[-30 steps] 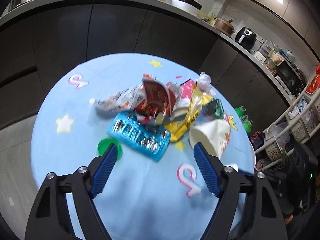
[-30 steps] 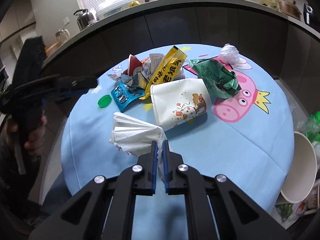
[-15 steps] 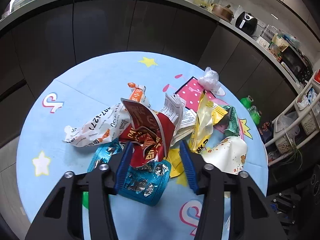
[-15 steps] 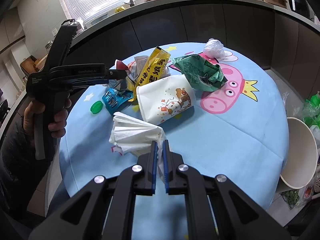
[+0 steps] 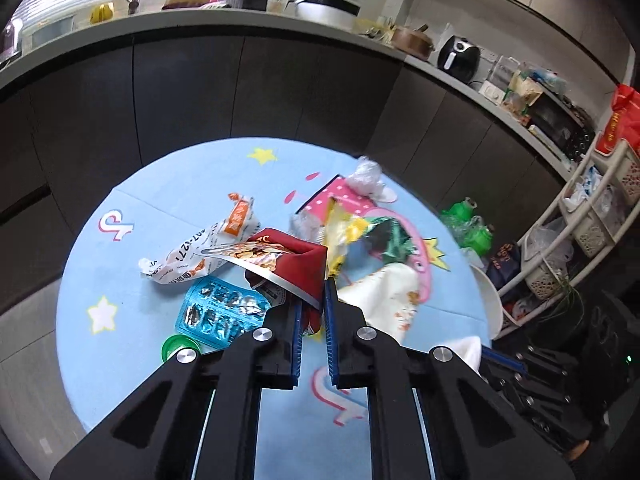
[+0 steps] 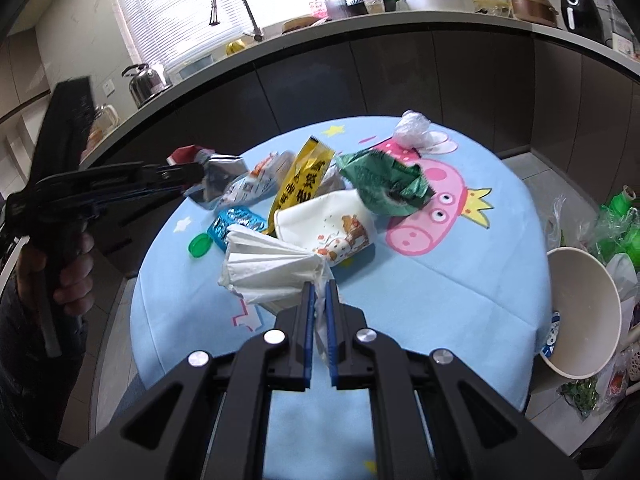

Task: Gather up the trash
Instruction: 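Carry both items over the white bin and open both tools to drop them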

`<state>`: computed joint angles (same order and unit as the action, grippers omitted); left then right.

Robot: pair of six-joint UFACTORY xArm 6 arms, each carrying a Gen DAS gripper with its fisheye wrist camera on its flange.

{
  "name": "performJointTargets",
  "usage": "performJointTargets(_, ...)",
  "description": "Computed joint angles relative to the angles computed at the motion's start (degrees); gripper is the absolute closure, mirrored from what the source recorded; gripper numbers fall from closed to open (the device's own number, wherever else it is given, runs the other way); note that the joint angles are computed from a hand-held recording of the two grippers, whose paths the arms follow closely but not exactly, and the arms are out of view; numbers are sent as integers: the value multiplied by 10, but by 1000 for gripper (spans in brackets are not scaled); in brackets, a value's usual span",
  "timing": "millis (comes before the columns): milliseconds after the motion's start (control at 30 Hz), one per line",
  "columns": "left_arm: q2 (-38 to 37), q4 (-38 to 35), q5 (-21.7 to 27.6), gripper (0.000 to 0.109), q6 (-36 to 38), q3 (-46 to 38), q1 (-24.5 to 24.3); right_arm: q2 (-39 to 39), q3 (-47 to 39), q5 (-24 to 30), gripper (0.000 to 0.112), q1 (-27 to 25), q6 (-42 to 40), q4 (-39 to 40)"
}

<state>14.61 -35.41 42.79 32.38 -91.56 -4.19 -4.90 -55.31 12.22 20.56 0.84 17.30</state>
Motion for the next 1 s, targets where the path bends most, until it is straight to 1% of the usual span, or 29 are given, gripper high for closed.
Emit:
performJointTargets(100, -35, -25, -1, 100, 22, 26, -6, -22, 19, -16, 105, -12, 41, -34)
performJointTargets(233, -68, -62, 13, 99, 59, 40, -21, -52, 43, -29, 105, -32, 85, -72)
performJointTargets(367, -77, -81, 33, 99, 77, 35, -42, -82, 71, -40, 105, -59, 113, -97)
performJointTargets(567, -70, -92, 54, 99, 92, 22, -86, -125, 117, -51, 105, -107, 151, -128)
performJointTargets(633, -62, -89, 63, 99, 97, 10, -106, -137, 130, -52, 105, -120, 139, -112)
performJointTargets(867, 0, -90, 96, 99, 88, -58, -161, -166, 169, -56, 105, -175, 131, -112)
performJointTargets(1000, 36, -81, 103, 99, 80, -97, -188, -169, 186, -62, 105, -202, 73, -48)
